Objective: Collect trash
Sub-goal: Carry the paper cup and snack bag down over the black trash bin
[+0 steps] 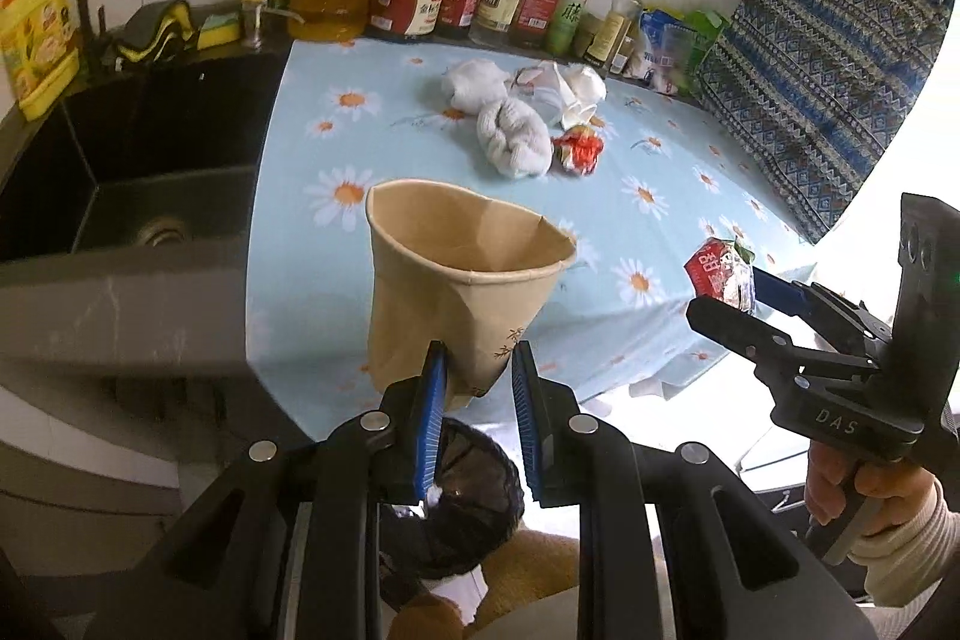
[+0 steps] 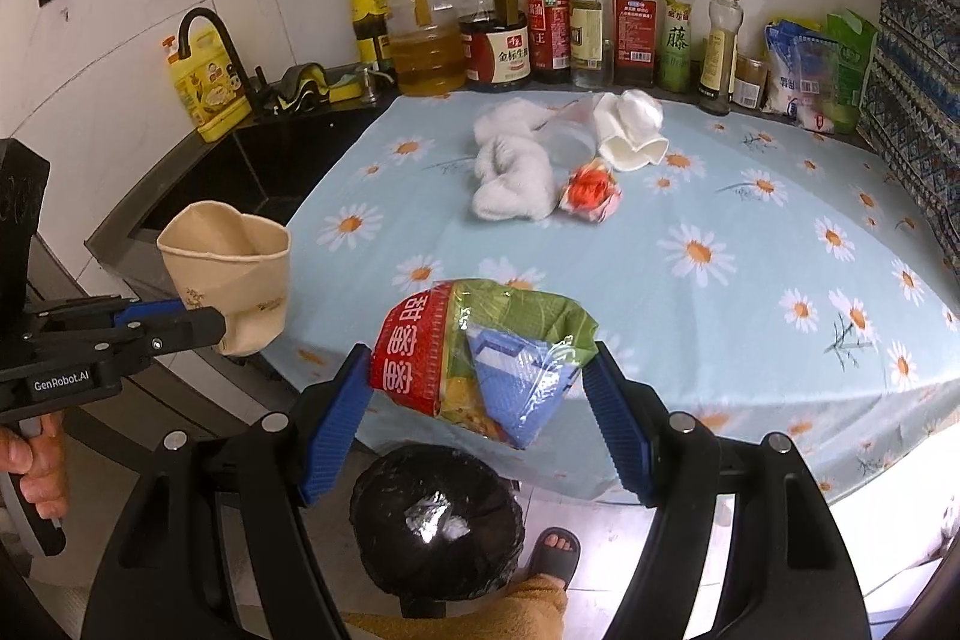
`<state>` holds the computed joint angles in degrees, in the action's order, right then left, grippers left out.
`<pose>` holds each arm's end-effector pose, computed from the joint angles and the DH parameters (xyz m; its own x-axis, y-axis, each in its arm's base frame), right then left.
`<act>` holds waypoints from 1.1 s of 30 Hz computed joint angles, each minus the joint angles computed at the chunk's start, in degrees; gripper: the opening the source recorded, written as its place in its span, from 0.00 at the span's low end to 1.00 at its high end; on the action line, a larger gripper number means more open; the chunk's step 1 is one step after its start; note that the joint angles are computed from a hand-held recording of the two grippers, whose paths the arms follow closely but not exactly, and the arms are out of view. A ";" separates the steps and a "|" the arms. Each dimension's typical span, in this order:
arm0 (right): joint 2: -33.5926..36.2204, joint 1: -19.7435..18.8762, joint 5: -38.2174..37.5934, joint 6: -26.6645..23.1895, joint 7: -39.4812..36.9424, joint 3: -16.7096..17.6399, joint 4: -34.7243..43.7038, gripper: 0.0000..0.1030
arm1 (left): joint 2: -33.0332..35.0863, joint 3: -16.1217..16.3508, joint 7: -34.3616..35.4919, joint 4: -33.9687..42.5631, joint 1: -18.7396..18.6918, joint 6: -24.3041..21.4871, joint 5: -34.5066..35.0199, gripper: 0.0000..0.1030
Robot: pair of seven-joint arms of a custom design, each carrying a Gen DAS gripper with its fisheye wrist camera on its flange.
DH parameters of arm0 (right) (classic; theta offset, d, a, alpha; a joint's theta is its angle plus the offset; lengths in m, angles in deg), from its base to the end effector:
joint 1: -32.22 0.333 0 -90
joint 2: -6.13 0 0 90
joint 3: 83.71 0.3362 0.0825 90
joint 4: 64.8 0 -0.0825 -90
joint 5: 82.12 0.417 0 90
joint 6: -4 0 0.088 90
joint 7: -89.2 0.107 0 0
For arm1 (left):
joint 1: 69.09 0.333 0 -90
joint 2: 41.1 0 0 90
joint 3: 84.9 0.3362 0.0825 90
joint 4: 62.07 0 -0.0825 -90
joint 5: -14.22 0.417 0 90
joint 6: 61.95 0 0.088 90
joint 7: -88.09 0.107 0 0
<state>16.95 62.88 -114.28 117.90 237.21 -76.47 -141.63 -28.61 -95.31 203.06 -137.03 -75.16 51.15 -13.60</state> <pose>0.5653 0.3852 0.6999 -0.2260 -0.9725 -0.0568 -0.7404 0.2094 -0.6387 0.6583 -0.2080 0.6967 -0.6279 -0.7215 0.2918 -0.7242 0.4043 -0.5587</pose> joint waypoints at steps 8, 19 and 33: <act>0.10 2.63 -0.69 -3.41 5.00 1.08 -0.52 0.69 | -4.06 0.64 3.46 -6.57 1.56 -2.40 -2.59 0.20; -0.35 4.20 1.34 -5.26 11.36 2.17 -3.58 0.69 | -6.44 1.30 7.04 -11.27 1.95 -6.24 -2.54 0.20; -1.28 1.88 10.99 0.39 13.41 2.98 -12.75 0.69 | -3.47 1.41 4.79 -12.57 0.91 -11.34 3.36 0.21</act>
<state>15.67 64.77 -103.29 118.29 250.62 -73.49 -154.38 -32.08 -93.90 207.86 -149.60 -74.26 39.81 -10.24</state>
